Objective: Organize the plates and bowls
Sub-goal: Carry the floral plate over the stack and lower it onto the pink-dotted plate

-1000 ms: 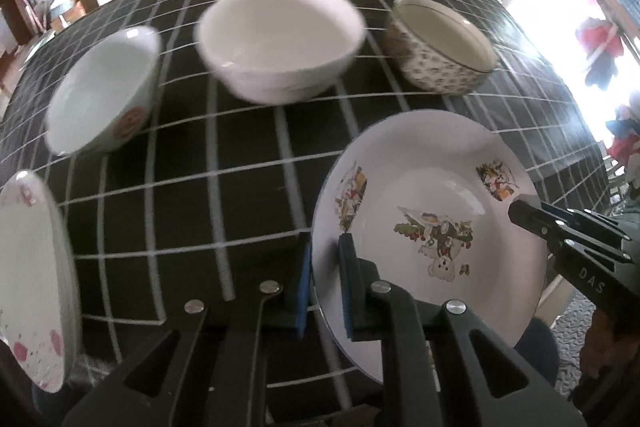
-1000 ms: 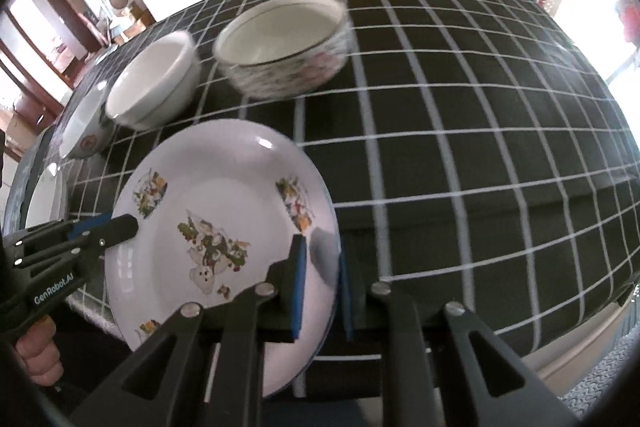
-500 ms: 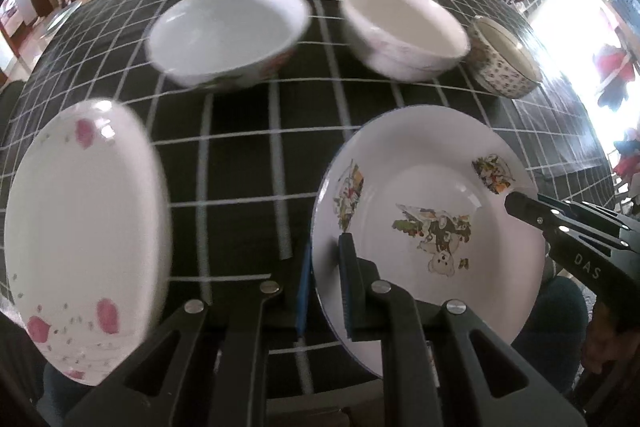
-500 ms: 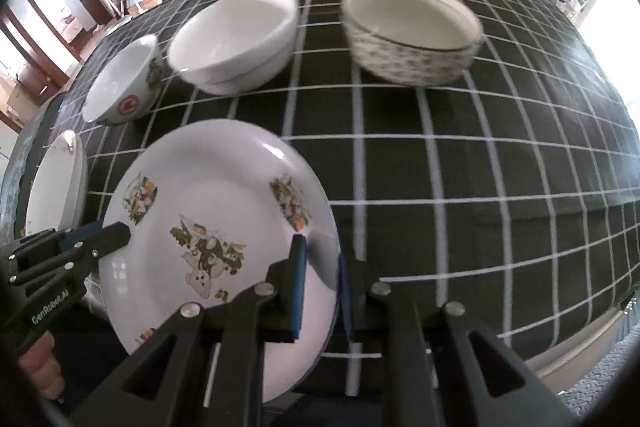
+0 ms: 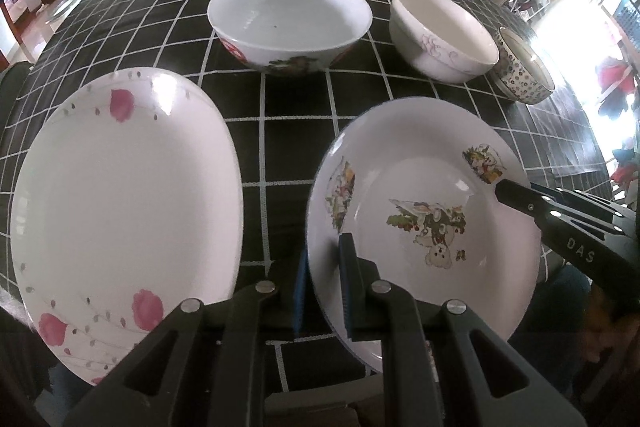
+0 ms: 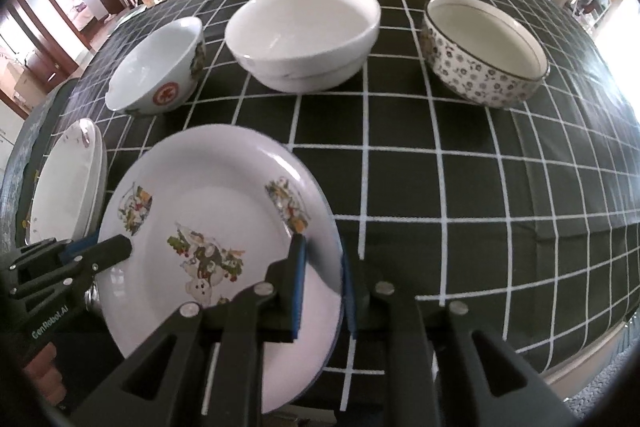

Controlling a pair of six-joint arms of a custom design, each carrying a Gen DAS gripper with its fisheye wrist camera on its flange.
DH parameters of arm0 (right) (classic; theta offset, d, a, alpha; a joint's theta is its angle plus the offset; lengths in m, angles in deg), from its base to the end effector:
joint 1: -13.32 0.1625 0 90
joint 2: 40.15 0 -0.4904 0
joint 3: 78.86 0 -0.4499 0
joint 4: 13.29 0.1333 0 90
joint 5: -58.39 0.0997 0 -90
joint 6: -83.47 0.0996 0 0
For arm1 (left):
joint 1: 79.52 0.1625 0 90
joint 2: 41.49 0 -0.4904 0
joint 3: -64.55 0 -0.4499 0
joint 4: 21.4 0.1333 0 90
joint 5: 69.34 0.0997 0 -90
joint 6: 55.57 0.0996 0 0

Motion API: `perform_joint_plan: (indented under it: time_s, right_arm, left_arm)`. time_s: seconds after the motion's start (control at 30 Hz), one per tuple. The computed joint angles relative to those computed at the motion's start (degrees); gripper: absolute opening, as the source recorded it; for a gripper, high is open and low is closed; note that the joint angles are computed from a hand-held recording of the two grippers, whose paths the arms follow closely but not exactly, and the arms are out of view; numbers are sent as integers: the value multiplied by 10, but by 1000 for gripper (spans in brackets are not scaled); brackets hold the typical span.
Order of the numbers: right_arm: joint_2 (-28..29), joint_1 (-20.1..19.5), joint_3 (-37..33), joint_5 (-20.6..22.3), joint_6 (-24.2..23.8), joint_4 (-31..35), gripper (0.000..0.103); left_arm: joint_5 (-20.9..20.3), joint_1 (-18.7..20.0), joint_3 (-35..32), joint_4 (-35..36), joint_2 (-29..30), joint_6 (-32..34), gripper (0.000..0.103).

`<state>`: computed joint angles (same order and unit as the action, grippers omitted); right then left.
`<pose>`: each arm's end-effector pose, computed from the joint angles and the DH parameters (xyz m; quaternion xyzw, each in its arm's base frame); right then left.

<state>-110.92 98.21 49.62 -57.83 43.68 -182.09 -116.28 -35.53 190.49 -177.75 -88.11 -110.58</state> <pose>0.0420 -0.5329 0.1977 0.2457 -0.9263 0.0796 0.2742 -0.2207 -0.4928 -0.0165 -0.0312 0.9247 -0.2146 0.3130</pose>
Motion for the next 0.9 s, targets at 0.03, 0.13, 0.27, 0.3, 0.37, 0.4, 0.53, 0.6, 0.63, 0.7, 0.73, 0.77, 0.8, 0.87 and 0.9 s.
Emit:
perform_joint_plan:
  time_s: [0.03, 0.13, 0.27, 0.3, 0.37, 0.4, 0.53, 0.6, 0.63, 0.7, 0.73, 0.77, 0.8, 0.87, 0.9]
  right_arm:
    - [0, 2, 1, -3, 2, 1, 23]
    - [0, 3, 0, -3, 16, 3, 23]
    - [-3, 9, 1, -3, 35, 18, 22]
    - [-5, 12, 4, -2, 36, 18, 22]
    - [-13, 17, 6, 4, 40, 26, 22]
    - [-18, 20, 7, 9, 44, 33, 22]
    - [-31, 42, 10, 15, 47, 35, 22]
    - [-34, 58, 11, 16, 47, 35, 22]
    - [-35, 65, 10, 16, 48, 37, 22]
    - [-33, 83, 9, 16, 48, 39, 22]
    - [-31, 90, 8, 16, 47, 38, 22]
    - [-28, 97, 8, 16, 44, 35, 22]
    - [-22, 105, 7, 14, 43, 32, 22]
    - [-7, 120, 3, 7, 44, 24, 22]
    - [1, 127, 3, 5, 45, 20, 22]
  left_arm:
    - [1, 0, -2, 6, 0, -1, 12]
    - [-4, 1, -3, 11, -2, -6, 12]
    - [3, -8, 5, 14, -14, -16, 13]
    - [5, -10, 8, 14, -19, -17, 13]
    - [9, -16, 15, 10, -31, -25, 14]
    - [10, -19, 20, 10, -40, -31, 14]
    - [27, -35, 32, 30, -71, -45, 14]
    - [31, -39, 36, 60, -91, -60, 14]
    - [34, -41, 37, 71, -99, -67, 14]
    - [44, -45, 45, 93, -121, -81, 14]
    - [48, -47, 49, 104, -132, -89, 14]
    - [49, -48, 52, 111, -139, -95, 14]
    - [52, -50, 58, 117, -151, -102, 14]
    - [57, -52, 66, 133, -169, -115, 14]
    - [62, -53, 73, 146, -181, -125, 14]
